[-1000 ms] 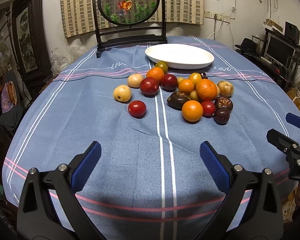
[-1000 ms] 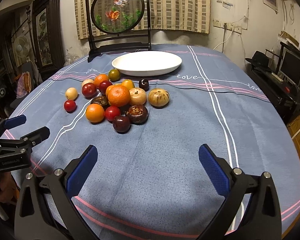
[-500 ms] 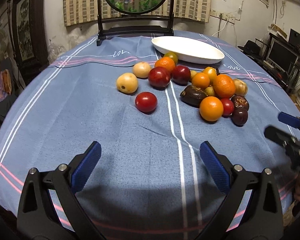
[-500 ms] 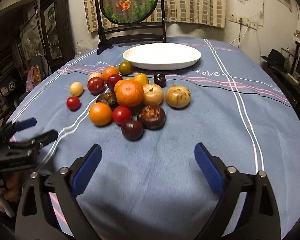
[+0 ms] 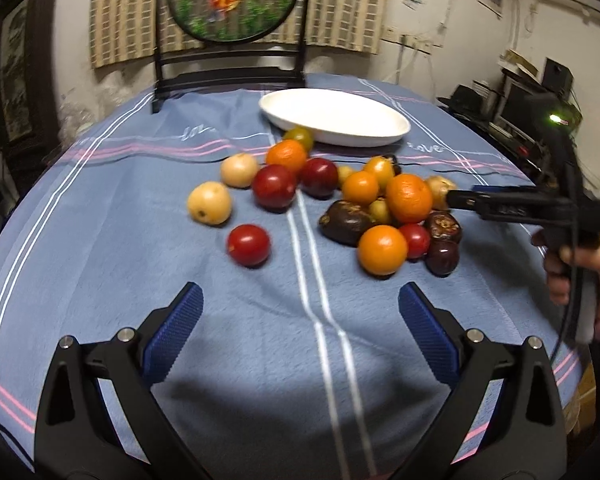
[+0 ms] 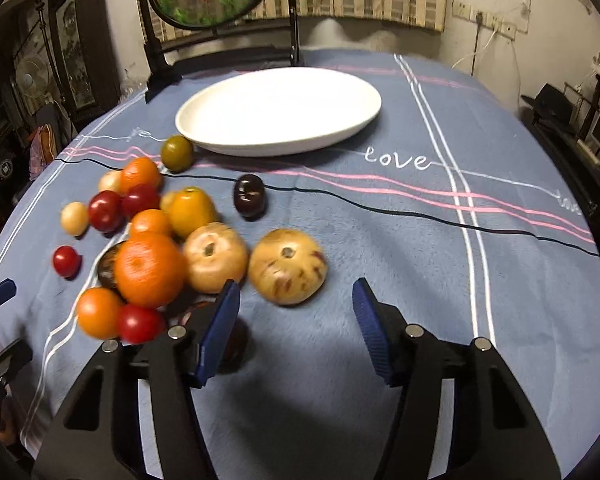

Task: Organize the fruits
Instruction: 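Grasp the streaked pepino with the right tool while the left tool grasps a tangerine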

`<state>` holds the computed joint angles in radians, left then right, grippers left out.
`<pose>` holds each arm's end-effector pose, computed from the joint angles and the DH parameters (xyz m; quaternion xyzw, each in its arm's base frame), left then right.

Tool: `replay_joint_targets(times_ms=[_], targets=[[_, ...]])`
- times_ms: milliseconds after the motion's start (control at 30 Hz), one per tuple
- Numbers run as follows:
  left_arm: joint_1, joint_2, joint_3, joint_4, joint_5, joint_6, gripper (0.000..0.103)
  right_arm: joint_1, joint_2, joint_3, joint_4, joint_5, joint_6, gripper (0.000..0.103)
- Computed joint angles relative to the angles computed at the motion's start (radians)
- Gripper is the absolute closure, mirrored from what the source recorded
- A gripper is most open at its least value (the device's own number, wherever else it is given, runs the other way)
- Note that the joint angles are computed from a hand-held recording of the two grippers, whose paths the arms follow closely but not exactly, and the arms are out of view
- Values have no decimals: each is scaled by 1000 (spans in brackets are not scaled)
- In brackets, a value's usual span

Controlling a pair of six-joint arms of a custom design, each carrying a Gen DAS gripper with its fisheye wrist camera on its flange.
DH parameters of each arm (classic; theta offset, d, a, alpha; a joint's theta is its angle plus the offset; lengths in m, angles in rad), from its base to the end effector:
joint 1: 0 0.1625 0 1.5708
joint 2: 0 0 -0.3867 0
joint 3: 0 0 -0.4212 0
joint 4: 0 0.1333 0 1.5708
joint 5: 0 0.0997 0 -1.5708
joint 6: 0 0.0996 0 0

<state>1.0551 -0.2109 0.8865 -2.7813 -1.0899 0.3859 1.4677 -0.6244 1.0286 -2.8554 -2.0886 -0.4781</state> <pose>-0.2570 -0.8171 -0.0451 0.3515 0.8705 -0.2710 0.2125 -0.0020 -0.8354 0.2447 0.0558 -0.8795 0.3283 0.3399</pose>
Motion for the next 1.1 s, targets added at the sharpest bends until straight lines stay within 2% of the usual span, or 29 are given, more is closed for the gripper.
replay_joint_targets(times_ms=[167, 233, 267, 300, 367, 567, 633, 700, 767, 833, 1100], targets=[[0, 33, -62, 64, -28, 9, 6, -18, 22, -63, 97, 43, 7, 44], [0, 61, -112, 113, -27, -1, 13, -26, 28, -83, 129, 71, 3, 50], [-1, 67, -123, 130, -26, -4, 22, -30, 28, -89, 139, 87, 3, 51], [-2, 75, -139, 151, -26, -7, 29, -34, 26, -93, 153, 112, 4, 57], [-4, 94, -173, 195, -21, -13, 35, -38, 20, -85, 151, 131, -1, 58], [-13, 142, -254, 282, -53, -27, 35, -54, -32, -15, 131, 206, 17, 58], [-13, 167, -303, 331, -62, -44, 42, -57, -46, 6, 117, 217, 19, 58], [-12, 205, -377, 397, -65, -68, 57, -58, -49, 14, 108, 223, 22, 58], [-10, 241, -446, 459, -59, -96, 63, -59, -58, 28, 96, 227, 26, 58], [-9, 258, -480, 484, -56, -115, 63, -60, -64, 37, 85, 227, 28, 58], [-18, 262, -471, 464, -24, -106, 65, -59, -59, 34, 83, 227, 27, 58]])
